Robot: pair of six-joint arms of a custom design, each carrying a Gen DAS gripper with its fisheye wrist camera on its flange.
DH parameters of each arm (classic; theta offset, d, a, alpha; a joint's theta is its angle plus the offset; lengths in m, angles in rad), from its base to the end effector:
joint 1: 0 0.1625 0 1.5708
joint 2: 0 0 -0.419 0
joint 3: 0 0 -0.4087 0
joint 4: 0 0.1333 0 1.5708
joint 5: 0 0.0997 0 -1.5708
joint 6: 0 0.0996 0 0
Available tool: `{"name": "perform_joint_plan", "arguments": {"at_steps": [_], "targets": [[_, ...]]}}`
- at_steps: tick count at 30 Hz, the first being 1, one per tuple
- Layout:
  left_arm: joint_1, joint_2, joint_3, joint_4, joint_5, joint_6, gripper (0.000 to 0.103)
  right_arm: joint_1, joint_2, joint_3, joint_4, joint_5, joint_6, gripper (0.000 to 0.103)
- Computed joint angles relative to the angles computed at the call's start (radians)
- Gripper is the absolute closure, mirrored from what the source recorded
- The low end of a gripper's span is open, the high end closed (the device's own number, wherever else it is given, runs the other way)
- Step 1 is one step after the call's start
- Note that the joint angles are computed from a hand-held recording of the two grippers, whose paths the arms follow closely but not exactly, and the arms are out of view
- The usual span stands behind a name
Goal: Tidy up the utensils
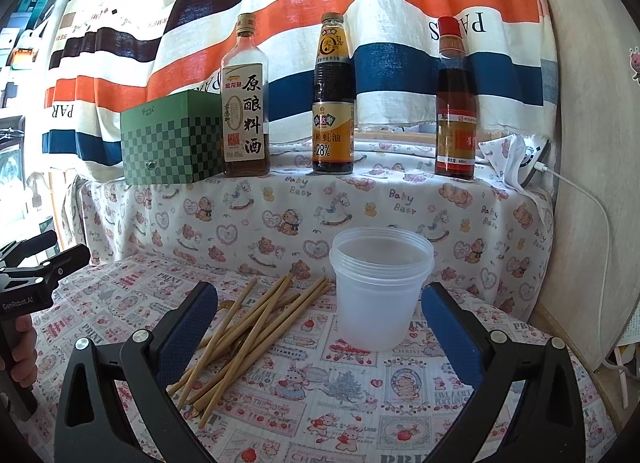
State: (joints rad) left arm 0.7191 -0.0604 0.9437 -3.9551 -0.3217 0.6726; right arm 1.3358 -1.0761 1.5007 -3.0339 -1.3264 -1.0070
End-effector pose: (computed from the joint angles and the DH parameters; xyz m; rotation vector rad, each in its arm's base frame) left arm -0.3886 -0.6430 -0.0308 0.3100 1.8020 -1.5073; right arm -0.0111 -0.7225 0.3998 1.0632 -2.1673 1.2915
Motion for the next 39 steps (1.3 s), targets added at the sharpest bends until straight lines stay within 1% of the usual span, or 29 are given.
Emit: {"name": "perform_joint_plan", "arguments": {"at_steps": [1,3,6,9,11,20,39], "targets": [[0.000,0.005,-0.011,-0.005,0.008,0.009,0.000,0.000,0.001,0.000,-0.006,-0.004,0.003,0.000],[0.001,-0.004,0.005,0.012,0.002,-0.014,0.000,0.000,0.003,-0.003,-0.007,-0.004,0.005,0.000],[0.001,-0.003,0.006,0.018,-0.002,-0.012,0.000,-0.001,0.003,-0.003,-0.005,-0.004,0.001,0.000],[0.001,0.004,-0.012,0.031,0.010,-0.010,0.000,-0.001,0.005,-0.005,-0.012,-0.007,0.006,0.000],[0.001,0.010,-0.025,0.024,0.020,-0.001,0.000,-0.001,0.006,-0.007,-0.013,-0.008,0.008,0.000],[0.000,-0.004,0.007,0.029,0.003,-0.025,0.000,0.000,0.005,-0.001,-0.021,-0.011,0.008,0.000],[-0.002,0.001,-0.009,0.021,0.020,-0.012,0.000,0.001,0.005,0.001,-0.027,-0.014,0.011,0.000]]}}
